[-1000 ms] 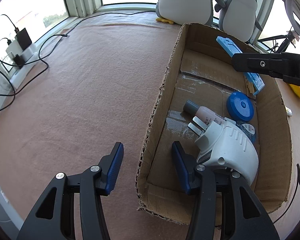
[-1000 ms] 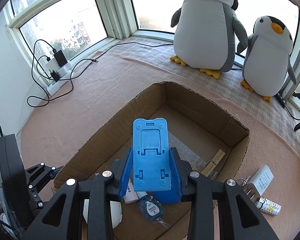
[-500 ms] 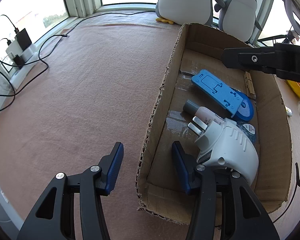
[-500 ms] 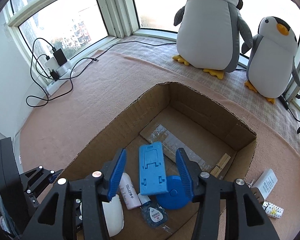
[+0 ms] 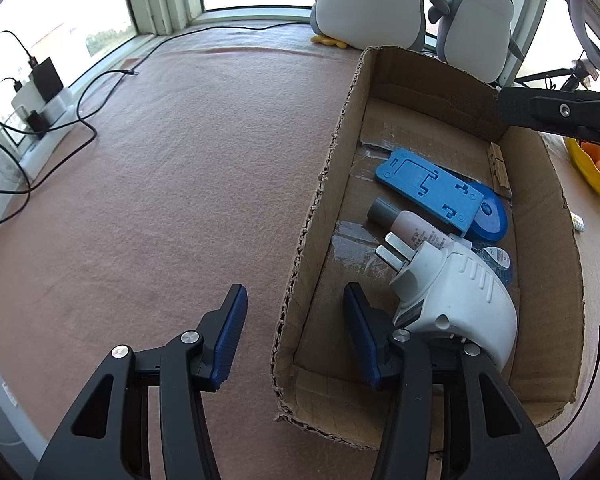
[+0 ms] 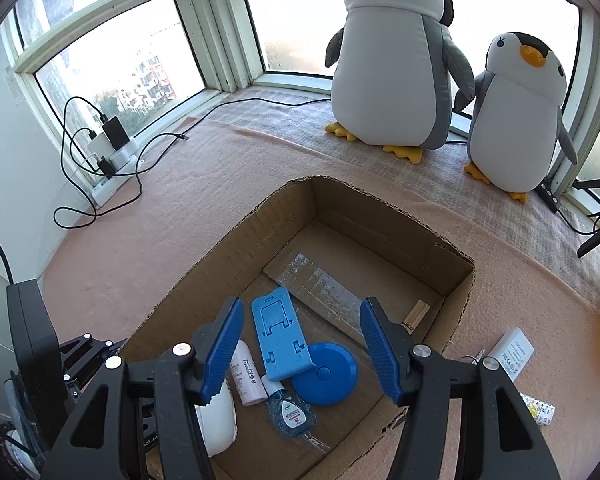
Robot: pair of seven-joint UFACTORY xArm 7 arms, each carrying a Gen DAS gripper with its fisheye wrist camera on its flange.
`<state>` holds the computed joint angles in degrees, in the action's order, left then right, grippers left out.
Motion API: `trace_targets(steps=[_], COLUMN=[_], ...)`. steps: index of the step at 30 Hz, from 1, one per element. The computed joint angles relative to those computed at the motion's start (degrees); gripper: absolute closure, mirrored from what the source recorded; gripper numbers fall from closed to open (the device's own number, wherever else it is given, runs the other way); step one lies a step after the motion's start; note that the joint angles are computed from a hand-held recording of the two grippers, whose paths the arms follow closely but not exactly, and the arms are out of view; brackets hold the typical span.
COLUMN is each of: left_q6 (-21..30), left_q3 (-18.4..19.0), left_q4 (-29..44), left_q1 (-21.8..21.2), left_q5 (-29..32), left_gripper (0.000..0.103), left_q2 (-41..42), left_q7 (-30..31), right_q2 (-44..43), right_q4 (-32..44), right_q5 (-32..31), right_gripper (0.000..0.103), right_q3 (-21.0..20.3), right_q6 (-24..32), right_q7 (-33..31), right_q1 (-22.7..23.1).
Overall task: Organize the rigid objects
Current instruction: 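Move the right tool to the white USB charger and grasp it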
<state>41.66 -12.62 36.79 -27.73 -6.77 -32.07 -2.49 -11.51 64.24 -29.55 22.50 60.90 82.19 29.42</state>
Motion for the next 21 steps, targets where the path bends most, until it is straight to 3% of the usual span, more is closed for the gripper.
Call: trace_targets(steps=[6, 21], left_q6=[-0.20, -0.11], left_q3=[0.13, 0.03], left_q4=[-0.06, -0.11], left_q1=[-0.04, -0.04], left_q5=[-0.11, 0.07], left_gripper=[0.053, 0.053], left_q2=[0.05, -0.06], left_q7=[0.04, 0.18], right_q2=[-7.70, -31.32], right_q4=[-5.00, -18.65], right_q5=[2.28, 15.86], right_gripper=[0.047, 0.047], right_q3=[1.74, 5.15], right_q6=[3.16, 13.40], right_q7=[2.93, 5.13], right_q1=[0.15, -3.89])
